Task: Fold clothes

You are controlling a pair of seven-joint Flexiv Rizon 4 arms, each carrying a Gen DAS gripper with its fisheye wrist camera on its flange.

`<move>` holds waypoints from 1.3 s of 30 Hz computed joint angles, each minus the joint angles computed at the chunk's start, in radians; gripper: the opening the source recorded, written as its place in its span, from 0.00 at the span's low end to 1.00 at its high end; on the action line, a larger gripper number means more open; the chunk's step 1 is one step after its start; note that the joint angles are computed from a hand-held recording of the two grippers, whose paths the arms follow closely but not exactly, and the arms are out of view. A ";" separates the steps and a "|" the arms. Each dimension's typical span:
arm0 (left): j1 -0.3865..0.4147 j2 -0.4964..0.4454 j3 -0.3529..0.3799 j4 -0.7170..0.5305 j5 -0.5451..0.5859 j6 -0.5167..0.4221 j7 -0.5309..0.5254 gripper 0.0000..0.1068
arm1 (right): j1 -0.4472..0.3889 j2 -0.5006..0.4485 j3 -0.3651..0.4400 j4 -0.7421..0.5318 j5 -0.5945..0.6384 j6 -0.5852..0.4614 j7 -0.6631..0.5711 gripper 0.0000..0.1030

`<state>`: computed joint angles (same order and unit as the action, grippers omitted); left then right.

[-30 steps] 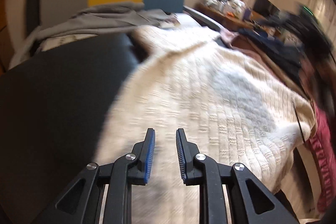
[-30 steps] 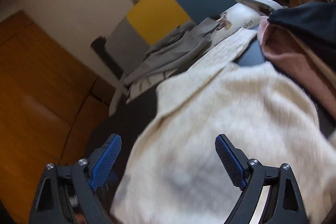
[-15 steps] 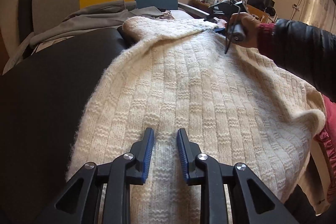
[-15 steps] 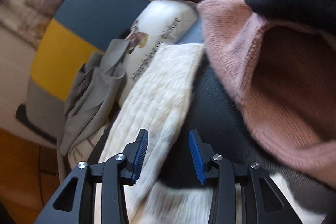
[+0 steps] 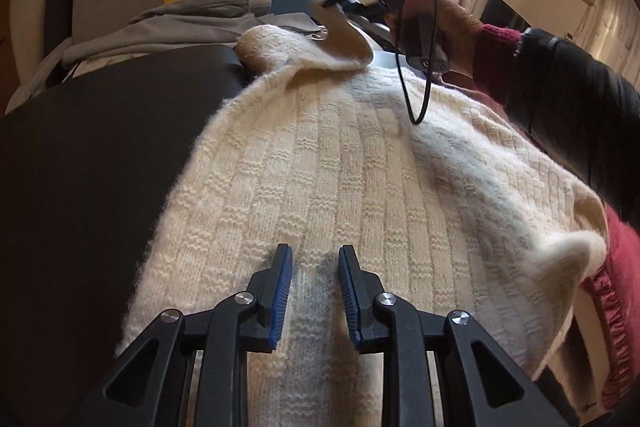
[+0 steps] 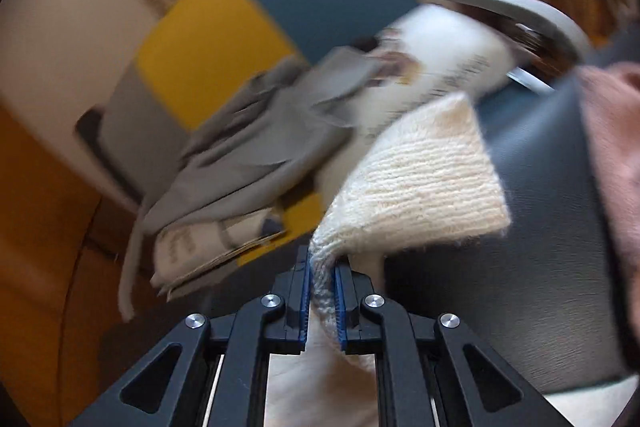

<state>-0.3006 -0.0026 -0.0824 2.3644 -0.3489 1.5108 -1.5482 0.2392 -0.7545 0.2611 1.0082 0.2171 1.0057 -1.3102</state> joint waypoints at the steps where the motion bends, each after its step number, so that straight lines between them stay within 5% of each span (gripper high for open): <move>1: -0.007 0.011 -0.001 0.011 -0.044 -0.002 0.009 0.22 | 0.002 0.010 0.039 0.004 0.011 -0.005 -0.052 0.10; 4: -0.023 0.049 0.013 0.035 -0.141 -0.034 -0.003 0.22 | 0.030 0.034 0.129 0.004 0.060 -0.034 -0.194 0.10; 12: 0.053 0.218 0.072 0.140 -0.034 -0.085 -0.297 0.22 | 0.154 0.096 0.263 0.078 0.246 -0.133 -0.429 0.11; 16: 0.189 0.349 0.067 0.192 0.120 -0.154 -0.470 0.22 | 0.187 0.157 0.277 0.157 0.324 -0.176 -0.483 0.37; 23: 0.352 0.451 0.084 0.167 0.278 -0.205 -0.582 0.22 | 0.101 0.437 0.210 0.472 0.497 -0.078 -0.493 0.50; 31: 0.320 0.187 0.073 -0.085 0.298 -0.228 -0.376 0.22 | 0.070 0.723 0.008 0.879 0.329 0.046 -0.152 0.54; 34: 0.317 0.059 0.061 -0.212 0.344 -0.267 -0.321 0.22 | 0.057 0.741 -0.036 0.935 0.223 0.091 -0.045 0.54; 39: 0.293 -0.076 0.100 -0.348 0.477 -0.388 -0.380 0.22 | 0.032 0.695 -0.086 0.925 0.042 0.134 0.050 0.54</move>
